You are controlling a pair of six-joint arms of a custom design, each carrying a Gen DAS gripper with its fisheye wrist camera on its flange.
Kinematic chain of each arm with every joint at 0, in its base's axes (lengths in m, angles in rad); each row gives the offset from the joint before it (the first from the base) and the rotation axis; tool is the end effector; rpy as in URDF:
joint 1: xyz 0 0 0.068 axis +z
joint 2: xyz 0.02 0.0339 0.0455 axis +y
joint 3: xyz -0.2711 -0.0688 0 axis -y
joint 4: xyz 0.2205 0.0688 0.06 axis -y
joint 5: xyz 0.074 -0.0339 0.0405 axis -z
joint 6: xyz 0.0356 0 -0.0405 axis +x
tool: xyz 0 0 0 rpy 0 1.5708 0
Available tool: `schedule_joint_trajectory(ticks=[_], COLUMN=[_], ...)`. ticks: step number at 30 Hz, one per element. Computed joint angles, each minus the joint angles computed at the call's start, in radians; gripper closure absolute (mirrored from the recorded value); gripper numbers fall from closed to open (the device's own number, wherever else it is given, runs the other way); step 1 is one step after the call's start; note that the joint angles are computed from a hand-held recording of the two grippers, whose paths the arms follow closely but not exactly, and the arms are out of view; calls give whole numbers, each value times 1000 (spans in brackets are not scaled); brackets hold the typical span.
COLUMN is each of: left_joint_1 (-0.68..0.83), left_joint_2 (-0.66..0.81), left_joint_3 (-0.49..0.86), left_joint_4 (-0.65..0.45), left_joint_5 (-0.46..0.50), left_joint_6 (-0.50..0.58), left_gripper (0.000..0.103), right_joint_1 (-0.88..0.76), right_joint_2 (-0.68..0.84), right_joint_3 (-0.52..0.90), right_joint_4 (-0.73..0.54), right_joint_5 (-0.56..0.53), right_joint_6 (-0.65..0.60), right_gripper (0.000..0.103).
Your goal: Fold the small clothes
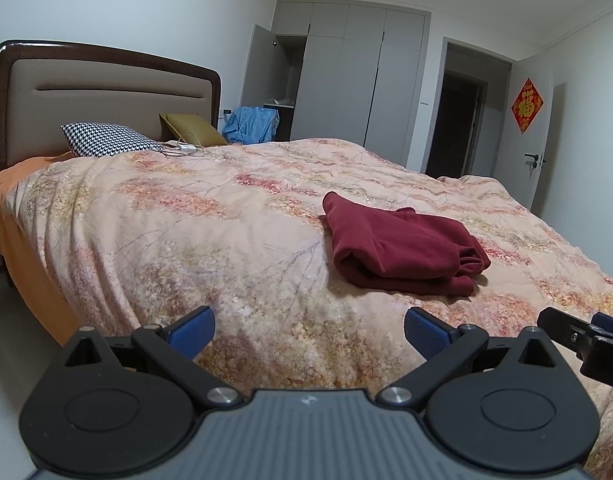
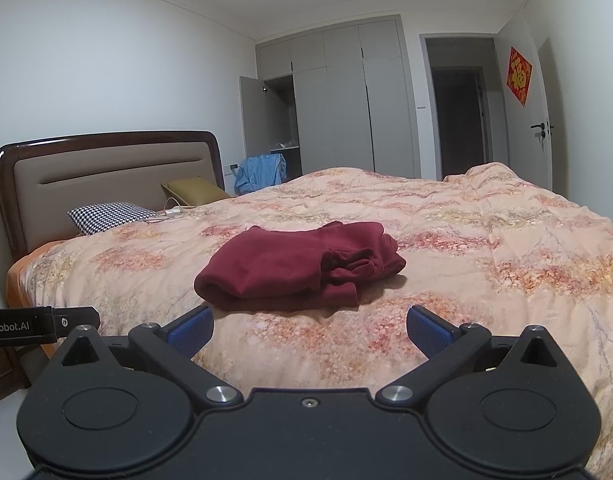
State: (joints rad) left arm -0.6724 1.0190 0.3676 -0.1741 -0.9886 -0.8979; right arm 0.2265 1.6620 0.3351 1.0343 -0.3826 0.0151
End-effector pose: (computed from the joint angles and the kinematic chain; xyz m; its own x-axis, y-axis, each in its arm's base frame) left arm 0.1383 -0.0721 0.1896 -0.2796 -0.3270 -0.9027 -0.5123 0.8460 -0.1478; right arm 0.2490 0.0710 0.1531 -0.2895 -0.0523 -0.9558 -0.5524 0.8246 0.1221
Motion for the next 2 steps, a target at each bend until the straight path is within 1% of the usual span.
schedule_joint_trajectory(ticks=[2], left_joint_1=[8], left_joint_2=[3], left_joint_3=[0], left_joint_4=[0], left_joint_5=[8], left_joint_6=[-2], left_gripper=[0], right_joint_1=[0], right_joint_2=[3], right_joint_3=[1], right_joint_4=[-1], right_joint_5=[0], right_joint_6=[1], right_gripper=[1])
